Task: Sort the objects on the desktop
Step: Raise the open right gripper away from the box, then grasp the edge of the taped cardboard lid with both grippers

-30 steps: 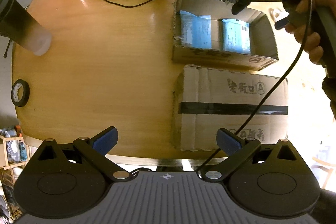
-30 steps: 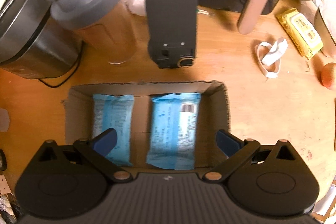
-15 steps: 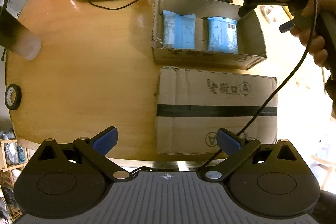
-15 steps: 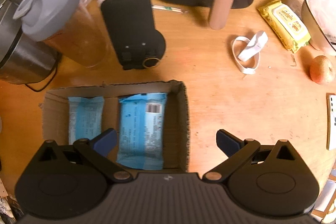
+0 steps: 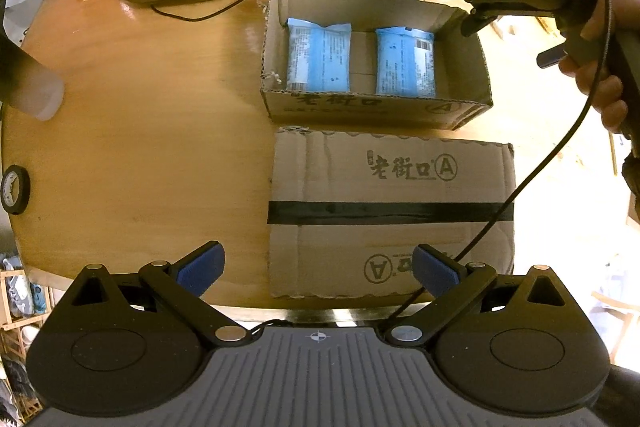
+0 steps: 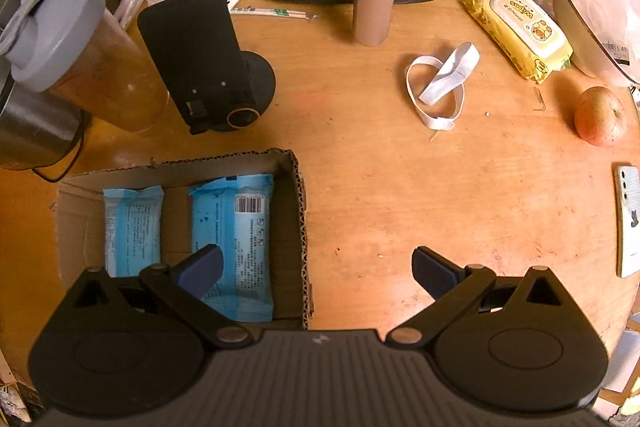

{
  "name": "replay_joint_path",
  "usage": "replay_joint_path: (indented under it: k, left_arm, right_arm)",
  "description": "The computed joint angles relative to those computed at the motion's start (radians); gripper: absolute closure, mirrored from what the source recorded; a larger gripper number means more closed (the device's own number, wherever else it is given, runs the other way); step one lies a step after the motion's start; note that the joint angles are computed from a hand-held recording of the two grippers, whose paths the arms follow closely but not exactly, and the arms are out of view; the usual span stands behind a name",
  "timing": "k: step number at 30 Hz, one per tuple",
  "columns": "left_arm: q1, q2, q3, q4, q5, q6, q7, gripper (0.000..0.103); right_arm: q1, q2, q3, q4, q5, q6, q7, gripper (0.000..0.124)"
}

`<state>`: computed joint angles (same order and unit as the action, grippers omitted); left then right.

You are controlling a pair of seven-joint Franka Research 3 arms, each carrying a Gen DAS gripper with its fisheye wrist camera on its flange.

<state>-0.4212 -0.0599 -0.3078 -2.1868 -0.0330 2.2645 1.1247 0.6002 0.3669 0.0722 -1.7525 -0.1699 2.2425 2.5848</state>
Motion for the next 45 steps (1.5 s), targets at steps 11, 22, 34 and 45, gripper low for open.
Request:
replay_joint_path:
  k: [11, 22, 34, 45]
  left_arm:
    - [0.017, 0.039, 0.009, 0.023, -0.019, -0.003, 0.027, 0.000]
    - [0.045, 0.096, 0.012, 0.074, -0.063, -0.019, 0.098, 0.000]
    - [0.062, 0.122, 0.010, 0.093, -0.080, -0.023, 0.129, 0.000]
    - [0.067, 0.119, 0.011, 0.081, -0.084, -0.019, 0.125, 0.000]
  right_arm:
    - [0.001, -0.047, 0.014, -0.062, 0.009, 0.043, -0.011, 0.021]
    - [0.011, -0.111, 0.038, -0.144, 0.001, 0.081, 0.023, 0.021]
    - [0.006, -0.206, 0.083, -0.297, 0.079, 0.148, 0.030, 0.021]
    - [0.007, -0.255, 0.113, -0.381, 0.136, 0.173, 0.025, 0.021]
